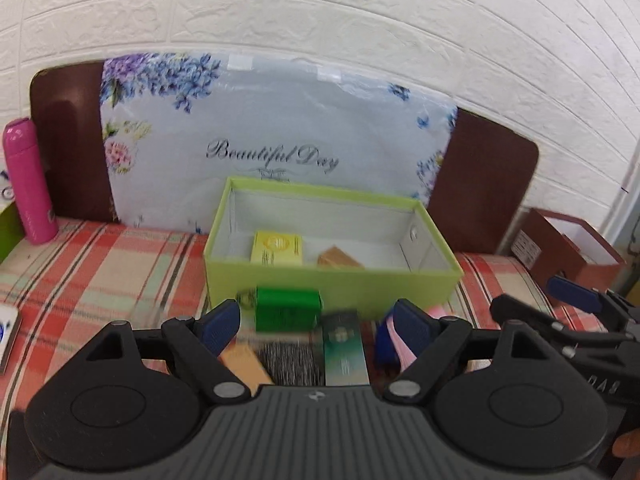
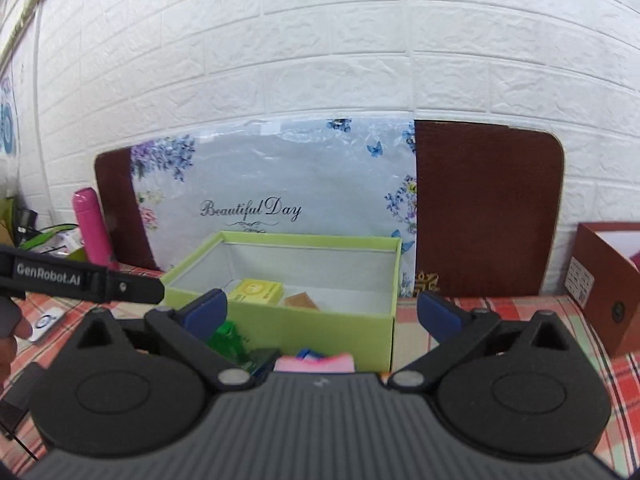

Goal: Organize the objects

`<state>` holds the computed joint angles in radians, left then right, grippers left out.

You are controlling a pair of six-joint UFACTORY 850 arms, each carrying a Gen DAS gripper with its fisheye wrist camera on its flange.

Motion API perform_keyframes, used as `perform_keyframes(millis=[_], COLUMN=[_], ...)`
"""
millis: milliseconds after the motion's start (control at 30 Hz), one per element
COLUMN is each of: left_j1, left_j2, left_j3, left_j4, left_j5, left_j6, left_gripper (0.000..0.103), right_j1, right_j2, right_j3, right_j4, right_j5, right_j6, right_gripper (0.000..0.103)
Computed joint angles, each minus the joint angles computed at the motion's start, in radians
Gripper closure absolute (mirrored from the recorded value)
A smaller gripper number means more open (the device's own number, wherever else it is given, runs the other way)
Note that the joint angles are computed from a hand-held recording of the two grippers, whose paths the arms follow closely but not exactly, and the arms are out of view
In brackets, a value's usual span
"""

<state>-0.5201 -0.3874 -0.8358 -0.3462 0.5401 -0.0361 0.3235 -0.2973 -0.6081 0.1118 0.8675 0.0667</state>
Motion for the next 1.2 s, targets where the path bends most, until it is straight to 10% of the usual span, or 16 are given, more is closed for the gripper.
perform_keyframes(millis=[433,767,1200], left_j1=[-0.049,-0.064,-0.089], left_j2=[-0.005,-0.082,-0.096], left_j3=[0.210,0.169,0.160], left_j4=[0.107,0.144,-0.120], left_j5=[0.023,0.013,0.028], left_j6=[-0.105,-0.131,0.006], left_gripper=[0.016,0.016,0.034], right_j1=[0.057,0.090,0.103], right_j2=[0.025,-0.037,-0.075], right_j3=[0.258,0.261,0.233], right_j4=[-0.010,-0.069,-0.117], right_j5=[0.076,0.028,0.020], right_j6=[-0.006,0.057,0.049], right_gripper=[0.000,0.049,0.069])
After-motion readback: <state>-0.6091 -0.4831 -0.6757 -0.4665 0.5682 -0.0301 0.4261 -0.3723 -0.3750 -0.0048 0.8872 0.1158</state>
